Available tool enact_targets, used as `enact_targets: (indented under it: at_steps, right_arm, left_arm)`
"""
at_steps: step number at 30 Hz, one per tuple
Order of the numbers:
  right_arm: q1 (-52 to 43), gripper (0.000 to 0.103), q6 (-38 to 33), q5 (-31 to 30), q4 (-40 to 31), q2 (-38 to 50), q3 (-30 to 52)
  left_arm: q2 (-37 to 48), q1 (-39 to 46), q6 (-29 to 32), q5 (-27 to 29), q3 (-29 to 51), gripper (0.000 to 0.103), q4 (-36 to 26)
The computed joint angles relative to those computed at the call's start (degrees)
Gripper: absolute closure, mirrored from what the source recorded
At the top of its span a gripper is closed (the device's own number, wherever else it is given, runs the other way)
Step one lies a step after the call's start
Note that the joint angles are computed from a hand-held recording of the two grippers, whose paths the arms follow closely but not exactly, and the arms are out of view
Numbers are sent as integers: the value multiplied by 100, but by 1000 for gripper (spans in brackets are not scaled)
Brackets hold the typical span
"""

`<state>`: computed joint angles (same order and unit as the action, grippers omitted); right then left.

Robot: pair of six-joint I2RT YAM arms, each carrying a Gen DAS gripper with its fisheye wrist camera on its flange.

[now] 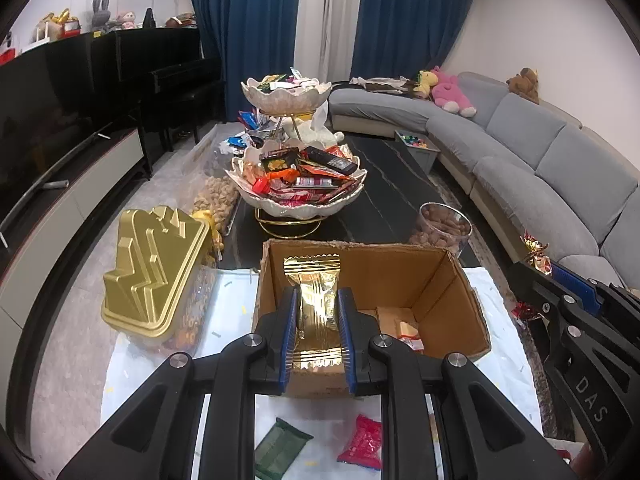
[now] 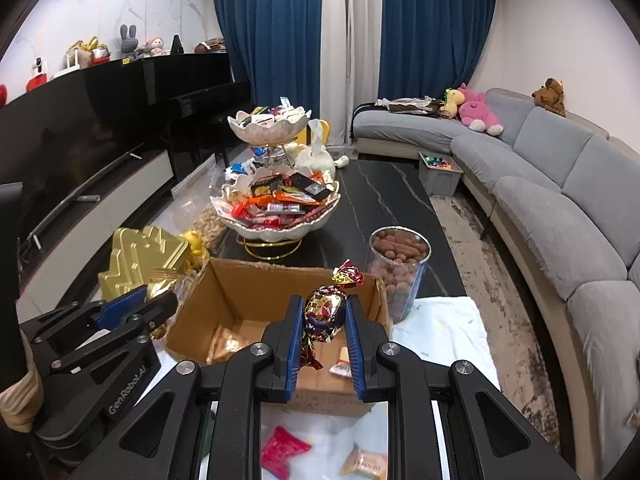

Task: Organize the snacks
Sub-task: 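Lift the gold candy and red candy toward the cardboard box with both tools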

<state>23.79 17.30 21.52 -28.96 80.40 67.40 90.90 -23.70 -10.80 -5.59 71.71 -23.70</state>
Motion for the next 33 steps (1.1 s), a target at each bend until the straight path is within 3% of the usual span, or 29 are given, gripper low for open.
enact_targets:
  at_steps: [33]
  right_arm:
    - [-649,81,-289,-581,413,1496,597]
  left_arm:
    - [1533,245,343,267,978,82,44]
